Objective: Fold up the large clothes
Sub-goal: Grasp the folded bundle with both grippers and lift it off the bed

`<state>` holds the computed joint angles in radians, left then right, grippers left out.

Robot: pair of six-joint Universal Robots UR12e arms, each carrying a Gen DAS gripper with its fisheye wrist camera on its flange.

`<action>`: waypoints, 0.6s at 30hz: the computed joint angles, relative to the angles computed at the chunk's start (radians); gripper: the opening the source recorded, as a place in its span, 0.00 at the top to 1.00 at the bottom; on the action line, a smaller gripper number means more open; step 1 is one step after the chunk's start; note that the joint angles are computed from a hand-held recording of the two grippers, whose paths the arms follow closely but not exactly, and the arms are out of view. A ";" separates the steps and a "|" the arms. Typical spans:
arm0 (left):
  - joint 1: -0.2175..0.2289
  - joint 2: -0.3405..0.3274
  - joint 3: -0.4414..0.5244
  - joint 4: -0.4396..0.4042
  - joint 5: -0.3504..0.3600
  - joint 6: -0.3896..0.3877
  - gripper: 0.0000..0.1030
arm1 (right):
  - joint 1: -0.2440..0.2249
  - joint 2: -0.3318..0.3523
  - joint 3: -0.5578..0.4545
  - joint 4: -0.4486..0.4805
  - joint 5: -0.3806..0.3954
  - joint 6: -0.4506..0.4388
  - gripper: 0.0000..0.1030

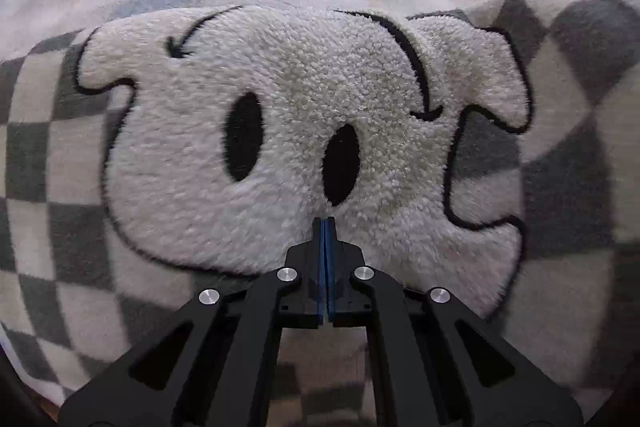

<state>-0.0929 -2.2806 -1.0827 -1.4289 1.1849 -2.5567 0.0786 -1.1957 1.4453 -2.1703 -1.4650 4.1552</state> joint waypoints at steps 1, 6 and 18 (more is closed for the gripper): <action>0.007 -0.006 0.015 0.004 0.006 0.006 0.97 | 0.014 0.022 -0.055 0.075 -0.024 -0.026 0.74; 0.083 -0.059 0.164 -0.055 0.013 0.062 0.97 | 0.077 0.144 -0.294 0.278 -0.049 -0.137 0.74; 0.224 -0.124 0.322 -0.093 0.212 -0.017 0.97 | 0.176 0.509 -0.787 0.584 0.012 -0.388 0.74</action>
